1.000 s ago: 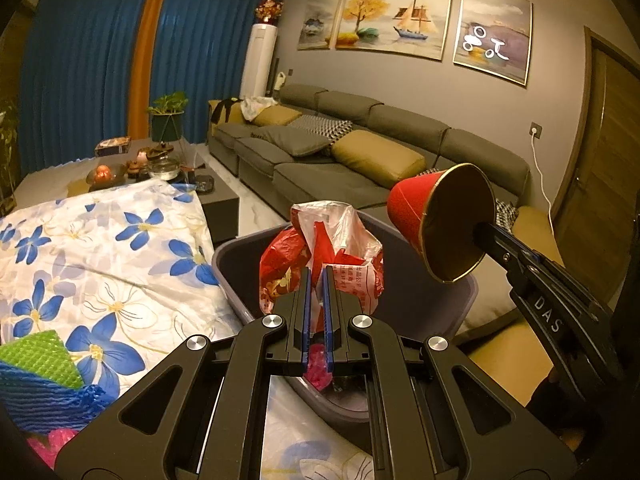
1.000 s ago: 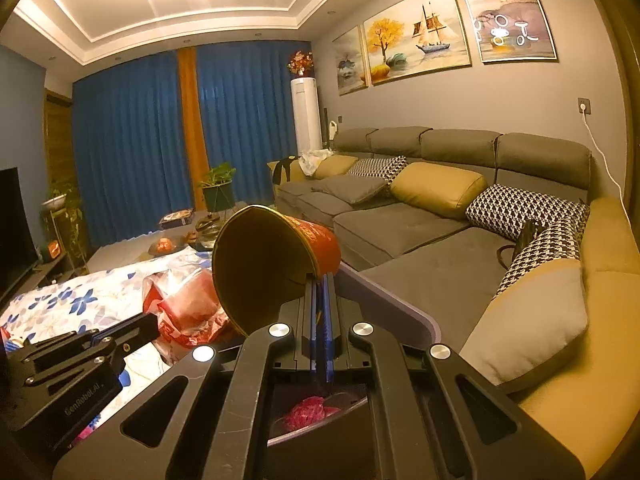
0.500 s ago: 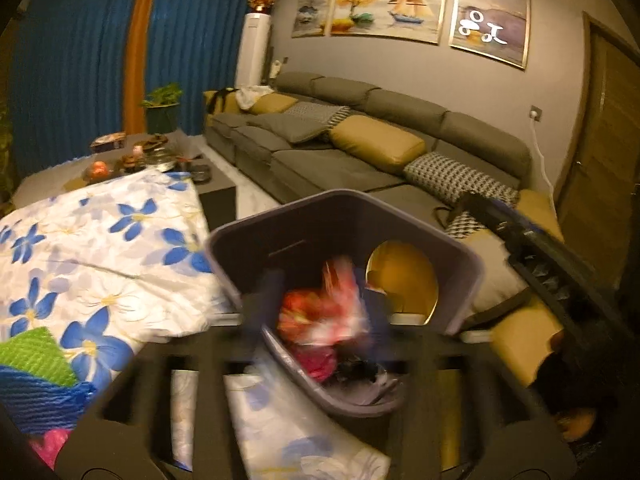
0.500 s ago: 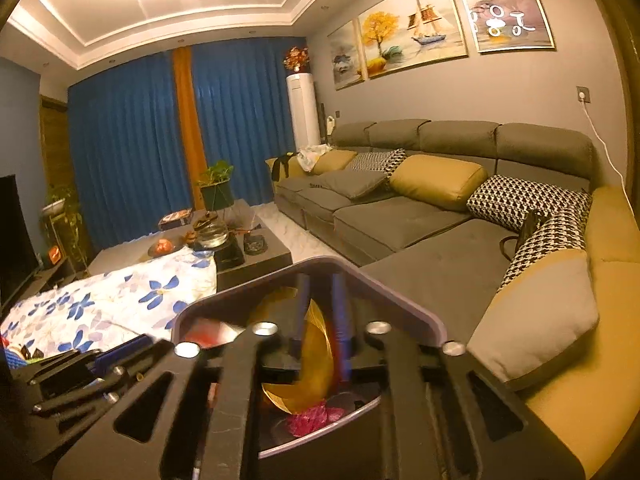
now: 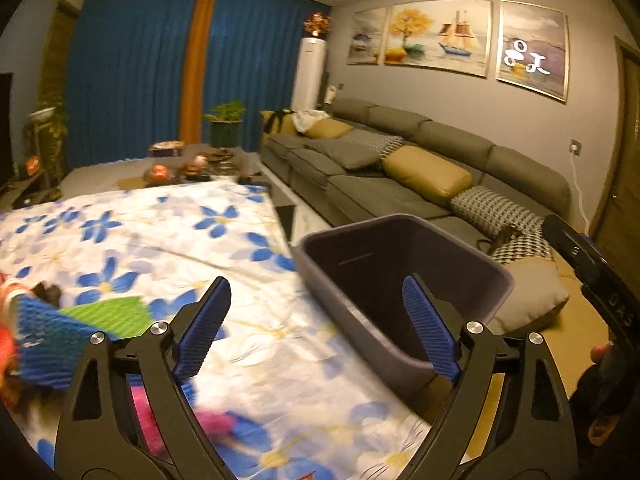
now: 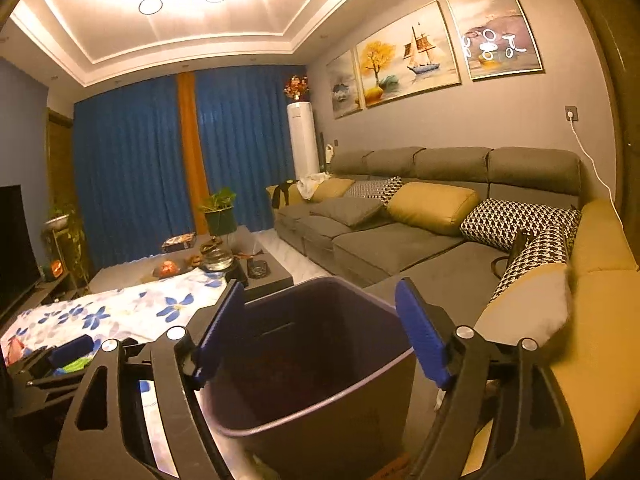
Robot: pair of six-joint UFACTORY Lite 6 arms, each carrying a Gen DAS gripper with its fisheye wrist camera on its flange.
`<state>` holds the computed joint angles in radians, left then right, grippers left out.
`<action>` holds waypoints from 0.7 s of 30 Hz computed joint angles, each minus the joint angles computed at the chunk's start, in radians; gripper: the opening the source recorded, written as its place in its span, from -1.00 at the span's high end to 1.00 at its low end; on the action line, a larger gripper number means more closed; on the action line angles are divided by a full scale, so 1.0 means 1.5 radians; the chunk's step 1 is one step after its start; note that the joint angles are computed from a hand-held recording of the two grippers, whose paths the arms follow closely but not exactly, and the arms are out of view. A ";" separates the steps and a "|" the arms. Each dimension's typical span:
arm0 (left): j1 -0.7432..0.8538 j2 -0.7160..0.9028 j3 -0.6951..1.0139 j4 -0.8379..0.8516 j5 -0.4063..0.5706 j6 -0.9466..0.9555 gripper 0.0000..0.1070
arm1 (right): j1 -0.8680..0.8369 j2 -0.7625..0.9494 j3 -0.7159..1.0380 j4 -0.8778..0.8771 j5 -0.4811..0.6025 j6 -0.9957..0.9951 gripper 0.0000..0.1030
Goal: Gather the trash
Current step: 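Move both open tools back to the trash pile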
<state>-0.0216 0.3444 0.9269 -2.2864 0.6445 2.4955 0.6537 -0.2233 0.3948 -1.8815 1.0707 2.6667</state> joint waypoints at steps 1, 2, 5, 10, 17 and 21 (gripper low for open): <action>0.011 -0.011 -0.013 0.002 0.002 0.002 -0.61 | 0.022 0.003 0.002 0.016 0.010 -0.005 -0.49; 0.028 -0.024 -0.029 0.008 0.010 0.000 -0.61 | 0.044 0.005 0.004 0.031 0.021 -0.011 -0.49; 0.086 -0.057 -0.068 0.036 0.035 -0.006 -0.61 | 0.104 0.019 0.015 0.065 0.056 -0.020 -0.50; 0.196 -0.096 -0.111 0.081 0.071 -0.012 -0.61 | 0.194 0.071 0.051 0.099 0.090 -0.022 -0.52; 0.376 -0.092 -0.139 0.114 0.118 0.044 -0.61 | 0.293 0.219 0.167 0.123 0.102 -0.018 -0.52; 0.474 -0.045 -0.105 0.168 0.140 0.033 -0.61 | 0.325 0.302 0.250 0.128 0.094 -0.026 -0.52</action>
<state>0.6888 0.2769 0.7687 -2.0342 0.8538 2.5443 1.1413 0.2303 0.7695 -1.6902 1.2112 2.6276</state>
